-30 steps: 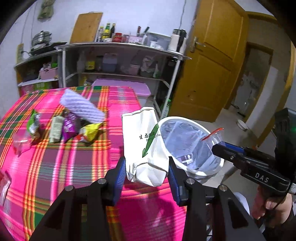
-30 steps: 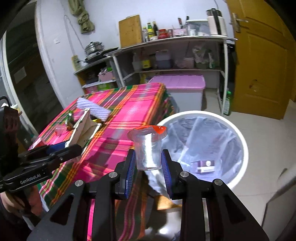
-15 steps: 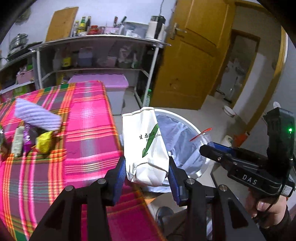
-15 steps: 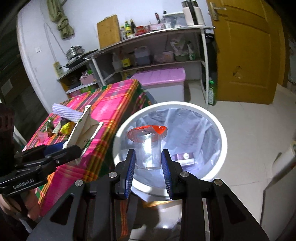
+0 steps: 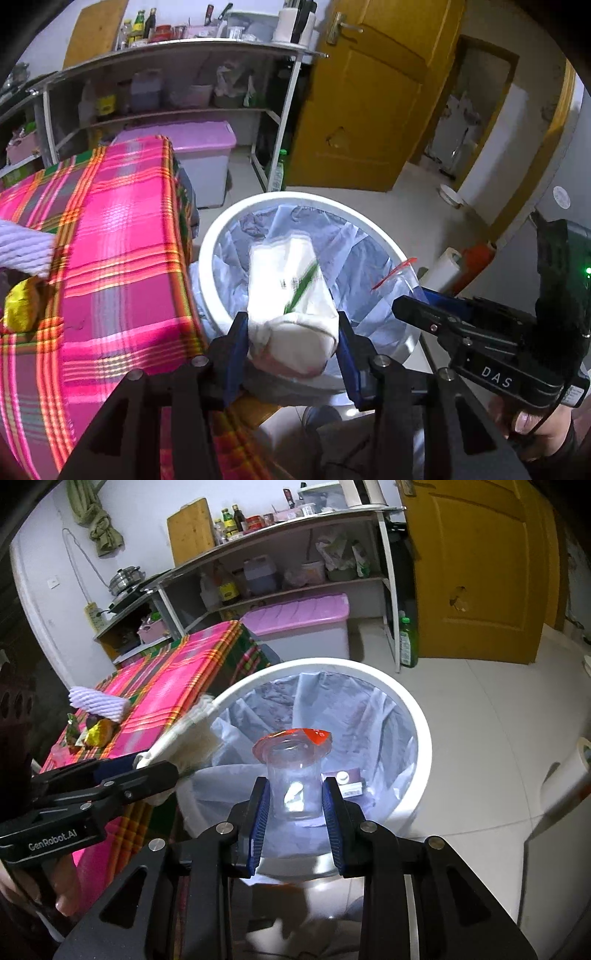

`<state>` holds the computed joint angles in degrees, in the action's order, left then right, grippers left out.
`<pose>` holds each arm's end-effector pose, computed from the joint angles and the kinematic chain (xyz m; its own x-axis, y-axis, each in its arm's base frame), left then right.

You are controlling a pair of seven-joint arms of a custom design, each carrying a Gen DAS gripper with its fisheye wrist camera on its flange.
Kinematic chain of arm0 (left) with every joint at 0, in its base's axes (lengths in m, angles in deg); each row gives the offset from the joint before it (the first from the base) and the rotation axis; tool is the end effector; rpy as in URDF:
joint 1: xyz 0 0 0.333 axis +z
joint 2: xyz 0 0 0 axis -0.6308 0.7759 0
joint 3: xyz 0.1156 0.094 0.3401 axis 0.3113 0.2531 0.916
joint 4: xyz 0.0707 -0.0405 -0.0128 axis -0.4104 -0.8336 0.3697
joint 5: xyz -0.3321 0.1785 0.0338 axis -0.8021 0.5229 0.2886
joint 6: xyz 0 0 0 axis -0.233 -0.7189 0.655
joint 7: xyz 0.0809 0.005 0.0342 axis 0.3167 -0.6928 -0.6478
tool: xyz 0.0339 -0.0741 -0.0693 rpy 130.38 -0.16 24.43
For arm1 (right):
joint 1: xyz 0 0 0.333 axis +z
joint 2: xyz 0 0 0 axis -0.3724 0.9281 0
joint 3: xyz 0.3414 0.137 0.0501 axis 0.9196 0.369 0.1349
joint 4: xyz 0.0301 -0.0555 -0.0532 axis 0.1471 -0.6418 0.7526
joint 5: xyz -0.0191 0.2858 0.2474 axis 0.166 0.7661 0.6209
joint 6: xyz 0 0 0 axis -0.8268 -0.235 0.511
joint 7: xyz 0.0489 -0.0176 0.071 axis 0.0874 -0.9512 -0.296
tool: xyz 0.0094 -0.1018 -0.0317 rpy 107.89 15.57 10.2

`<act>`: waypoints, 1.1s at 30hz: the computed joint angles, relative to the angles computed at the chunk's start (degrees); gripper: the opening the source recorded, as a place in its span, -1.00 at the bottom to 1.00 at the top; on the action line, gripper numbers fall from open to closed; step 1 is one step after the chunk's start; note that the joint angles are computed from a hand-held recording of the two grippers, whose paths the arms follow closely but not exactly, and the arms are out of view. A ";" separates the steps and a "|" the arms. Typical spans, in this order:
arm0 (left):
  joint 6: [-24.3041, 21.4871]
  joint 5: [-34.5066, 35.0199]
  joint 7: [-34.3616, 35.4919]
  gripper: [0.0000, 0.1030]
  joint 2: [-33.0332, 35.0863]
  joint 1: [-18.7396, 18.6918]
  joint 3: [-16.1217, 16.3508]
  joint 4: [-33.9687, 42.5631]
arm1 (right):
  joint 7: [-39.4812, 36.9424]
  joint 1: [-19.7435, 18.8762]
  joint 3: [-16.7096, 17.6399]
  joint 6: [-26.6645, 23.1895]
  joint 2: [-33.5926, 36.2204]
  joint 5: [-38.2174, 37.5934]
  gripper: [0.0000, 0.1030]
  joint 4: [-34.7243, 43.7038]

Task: Collect trash
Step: 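Carry the paper bag with the left gripper into the bin while the right drops the cup there, then move both open grippers back over the table toward the pink-white milk carton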

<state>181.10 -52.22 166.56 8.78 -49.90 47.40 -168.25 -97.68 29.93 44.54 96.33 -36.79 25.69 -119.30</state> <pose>0.6797 -0.3258 0.4517 -0.7866 -0.5701 0.2371 -0.5734 0.5320 -0.6231 0.5587 0.5972 0.4466 -0.4427 -0.8646 -0.2377 -0.6036 0.4834 -0.6340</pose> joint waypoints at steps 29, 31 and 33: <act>2.22 -10.31 7.32 -0.12 -3.72 4.42 -2.59 -4.16 | -3.31 3.37 -1.54 -5.12 3.11 -1.78 -0.21 9.36; 2.88 -12.09 8.66 -0.12 -4.94 5.00 -2.52 -5.60 | -4.58 3.89 -2.07 -6.07 4.56 -1.85 -0.21 12.38; 3.38 -14.33 10.46 -0.12 -6.21 5.87 -2.58 -7.19 | -5.94 4.27 -2.59 -7.02 6.34 -1.48 -0.21 15.86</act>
